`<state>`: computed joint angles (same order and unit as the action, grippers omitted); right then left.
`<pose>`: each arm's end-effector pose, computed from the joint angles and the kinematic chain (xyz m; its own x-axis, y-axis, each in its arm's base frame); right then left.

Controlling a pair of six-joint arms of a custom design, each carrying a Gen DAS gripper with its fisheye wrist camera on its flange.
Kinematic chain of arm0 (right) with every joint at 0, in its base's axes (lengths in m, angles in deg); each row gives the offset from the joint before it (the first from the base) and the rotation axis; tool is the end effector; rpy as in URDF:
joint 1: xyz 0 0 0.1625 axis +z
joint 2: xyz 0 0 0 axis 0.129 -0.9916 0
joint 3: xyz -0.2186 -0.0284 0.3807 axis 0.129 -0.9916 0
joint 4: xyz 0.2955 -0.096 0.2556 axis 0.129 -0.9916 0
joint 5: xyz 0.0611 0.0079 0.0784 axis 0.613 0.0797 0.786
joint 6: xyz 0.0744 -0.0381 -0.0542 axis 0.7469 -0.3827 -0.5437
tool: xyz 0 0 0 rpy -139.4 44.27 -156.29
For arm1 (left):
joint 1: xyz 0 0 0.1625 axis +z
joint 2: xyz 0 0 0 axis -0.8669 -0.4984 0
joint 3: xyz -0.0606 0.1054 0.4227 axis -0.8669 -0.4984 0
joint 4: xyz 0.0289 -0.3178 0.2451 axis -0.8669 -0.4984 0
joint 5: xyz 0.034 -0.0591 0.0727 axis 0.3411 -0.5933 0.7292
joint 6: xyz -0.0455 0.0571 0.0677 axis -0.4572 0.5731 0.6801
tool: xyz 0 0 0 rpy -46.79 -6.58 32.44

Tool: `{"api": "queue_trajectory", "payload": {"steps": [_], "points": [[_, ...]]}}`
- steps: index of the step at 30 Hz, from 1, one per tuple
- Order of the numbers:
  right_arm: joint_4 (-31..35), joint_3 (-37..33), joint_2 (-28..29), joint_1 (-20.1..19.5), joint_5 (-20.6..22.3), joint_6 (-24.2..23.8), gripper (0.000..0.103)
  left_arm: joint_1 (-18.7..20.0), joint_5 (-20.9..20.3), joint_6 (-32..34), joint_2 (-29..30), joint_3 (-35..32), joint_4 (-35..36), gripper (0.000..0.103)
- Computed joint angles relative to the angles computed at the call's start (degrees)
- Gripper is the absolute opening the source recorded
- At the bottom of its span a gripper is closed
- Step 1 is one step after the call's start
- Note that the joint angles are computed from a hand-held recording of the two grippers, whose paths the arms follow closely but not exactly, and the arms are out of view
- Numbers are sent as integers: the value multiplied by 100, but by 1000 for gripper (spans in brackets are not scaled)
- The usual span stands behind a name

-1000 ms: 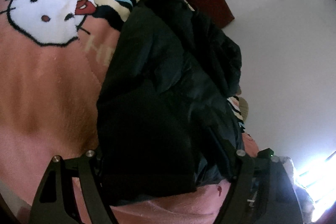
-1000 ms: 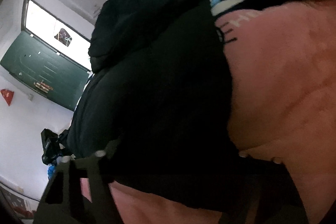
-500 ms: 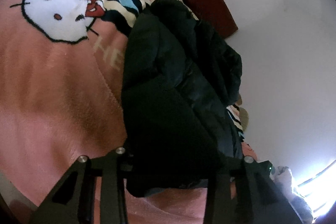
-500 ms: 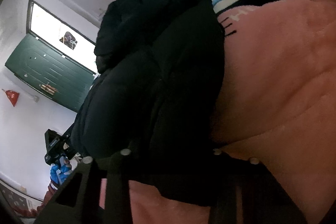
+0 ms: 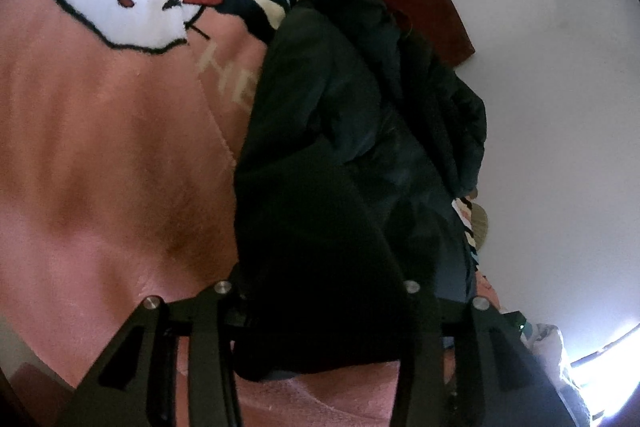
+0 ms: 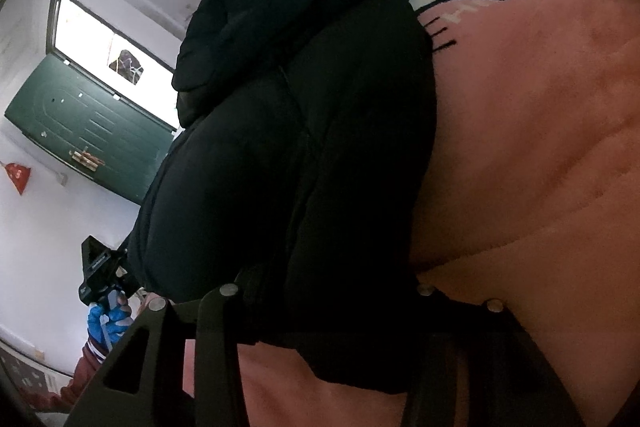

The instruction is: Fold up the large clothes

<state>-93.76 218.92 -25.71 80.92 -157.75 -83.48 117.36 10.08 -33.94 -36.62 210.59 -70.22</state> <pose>0.1115 -0.3867 0.2492 -0.9885 -0.0222 0.1495 -0.0903 0.8799 -0.4665 -0.0228 -0.3340 0.3267 -0.9878 -0.1199 0.0989 -0.1545 0.8268 -0.5408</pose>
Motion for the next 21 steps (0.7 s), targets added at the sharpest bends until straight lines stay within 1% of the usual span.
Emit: {"api": "queue_trajectory", "payload": {"steps": [1,2,3,4,5,7,8,11,13,19,21], "points": [[-46,19,4,-9,16,-8,39,-11,-8,28,11,0,-39,39],[-111,49,3,-39,65,-11,36,-78,68,54,2,3,-39,39],[-140,65,-8,-51,99,-7,34,-158,172,41,-14,8,-15,36],[-196,85,-14,-75,152,-19,30,-231,255,48,-34,16,-8,29],[-239,101,-27,-76,186,-29,25,-294,304,57,-45,26,-43,26],[-322,110,-26,-57,220,-57,21,-422,425,69,-48,4,-68,20],[-357,104,-22,-44,239,-72,20,-469,462,79,-47,-20,-65,19],[-424,76,-44,-27,336,-103,19,-615,616,76,-58,-102,25,17],[-469,50,-65,6,415,-93,19,-769,807,96,-15,-222,217,16],[-545,-139,-98,202,493,-91,18,-965,821,339,149,-476,-18,15],[-642,-177,-100,246,549,-80,18,-1062,864,425,156,-589,17,15]]}}
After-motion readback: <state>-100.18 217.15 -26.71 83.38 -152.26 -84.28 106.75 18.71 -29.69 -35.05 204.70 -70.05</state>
